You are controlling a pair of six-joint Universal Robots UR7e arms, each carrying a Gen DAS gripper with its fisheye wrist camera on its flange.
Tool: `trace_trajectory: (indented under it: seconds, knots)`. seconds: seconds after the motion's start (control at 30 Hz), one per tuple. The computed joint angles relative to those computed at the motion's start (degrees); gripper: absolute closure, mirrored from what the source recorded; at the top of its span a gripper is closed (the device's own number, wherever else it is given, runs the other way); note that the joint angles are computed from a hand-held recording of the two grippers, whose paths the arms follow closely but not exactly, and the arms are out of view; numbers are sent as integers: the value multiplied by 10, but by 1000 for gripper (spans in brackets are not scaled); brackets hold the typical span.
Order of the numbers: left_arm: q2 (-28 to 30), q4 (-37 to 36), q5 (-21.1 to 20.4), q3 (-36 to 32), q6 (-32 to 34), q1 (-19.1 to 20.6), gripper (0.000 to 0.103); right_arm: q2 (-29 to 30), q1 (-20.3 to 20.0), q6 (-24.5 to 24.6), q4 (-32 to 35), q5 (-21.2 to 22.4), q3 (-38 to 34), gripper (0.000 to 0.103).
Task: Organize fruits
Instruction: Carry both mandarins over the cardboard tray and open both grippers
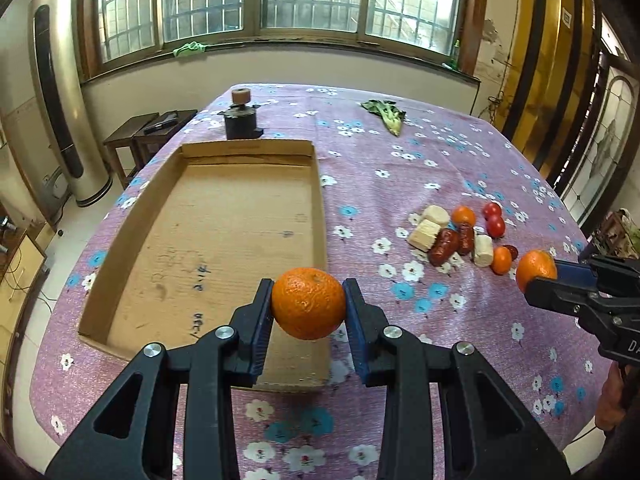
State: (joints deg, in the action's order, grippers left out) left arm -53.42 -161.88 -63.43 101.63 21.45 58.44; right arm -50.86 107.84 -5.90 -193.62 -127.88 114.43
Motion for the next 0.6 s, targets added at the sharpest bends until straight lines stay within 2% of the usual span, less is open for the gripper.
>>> trace_trajectory:
  seconds: [0.37,0.6]
  knots:
    - [2,13,8,-40,-4,32,72,48,6,-17,60,41,-75,73]
    - [16,38,11,-79,-10,54,72,102,3,-31,121,82,-151,73]
